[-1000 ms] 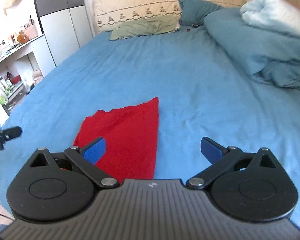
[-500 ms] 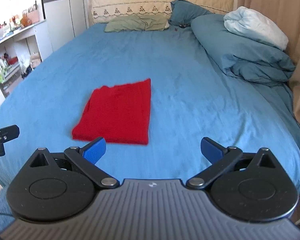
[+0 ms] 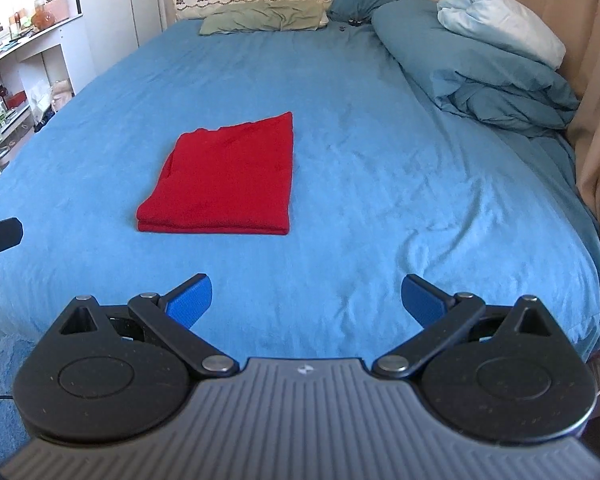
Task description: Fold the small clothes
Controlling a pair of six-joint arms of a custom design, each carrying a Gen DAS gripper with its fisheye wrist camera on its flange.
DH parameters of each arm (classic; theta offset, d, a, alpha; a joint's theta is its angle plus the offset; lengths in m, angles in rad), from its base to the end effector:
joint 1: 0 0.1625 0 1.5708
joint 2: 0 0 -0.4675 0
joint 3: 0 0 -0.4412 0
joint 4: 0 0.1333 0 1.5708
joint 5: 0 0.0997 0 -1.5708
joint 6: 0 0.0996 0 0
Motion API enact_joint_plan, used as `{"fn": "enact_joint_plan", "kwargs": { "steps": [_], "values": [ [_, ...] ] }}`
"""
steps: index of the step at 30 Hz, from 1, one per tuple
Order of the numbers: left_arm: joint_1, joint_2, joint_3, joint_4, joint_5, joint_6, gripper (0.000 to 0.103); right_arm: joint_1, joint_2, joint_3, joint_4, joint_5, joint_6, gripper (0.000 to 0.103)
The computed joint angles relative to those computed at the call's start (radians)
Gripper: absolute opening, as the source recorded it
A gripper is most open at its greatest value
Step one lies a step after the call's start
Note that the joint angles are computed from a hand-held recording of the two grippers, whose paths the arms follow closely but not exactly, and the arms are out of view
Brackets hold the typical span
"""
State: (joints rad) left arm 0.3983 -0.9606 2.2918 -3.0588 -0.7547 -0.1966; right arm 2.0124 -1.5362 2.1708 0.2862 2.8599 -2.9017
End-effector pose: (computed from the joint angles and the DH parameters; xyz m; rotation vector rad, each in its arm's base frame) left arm -0.3642 -0.3766 0.0652 1.0871 2.2277 -0.8280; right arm 0.1660 -0.2631 0.2858 -0.2832 -1.9101 1.0647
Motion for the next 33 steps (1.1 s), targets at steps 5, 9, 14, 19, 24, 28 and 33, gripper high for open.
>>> {"fn": "enact_joint_plan", "kwargs": {
  "steps": [5, 9, 14, 19, 24, 28, 33],
  "values": [
    [-0.001, 0.006, 0.004, -0.020, 0.013, 0.014, 0.103, 0.002, 0.002, -0.004, -0.002, 0.014, -0.012, 0.103],
    [0.001, 0.008, 0.005, -0.026, 0.010, 0.018, 0.103, -0.003, 0.002, -0.003, -0.003, 0.007, -0.013, 0.103],
    [0.002, 0.004, 0.007, -0.031, 0.007, 0.025, 0.103, -0.007, 0.002, -0.005, 0.001, 0.001, -0.007, 0.103],
    [0.005, 0.002, 0.009, -0.040, 0.008, 0.033, 0.103, -0.007, 0.005, -0.006, 0.004, -0.001, 0.000, 0.103],
    [0.010, -0.008, 0.013, -0.049, 0.004, 0.049, 0.103, -0.011, 0.001, -0.003, -0.002, -0.004, -0.006, 0.103],
    [0.012, -0.011, 0.011, -0.052, 0.006, 0.057, 0.103, -0.012, -0.002, -0.002, -0.006, -0.006, -0.011, 0.103],
    [0.013, -0.017, 0.011, -0.054, 0.004, 0.062, 0.103, -0.017, -0.006, -0.001, -0.014, -0.013, -0.022, 0.103]
  ]
}}
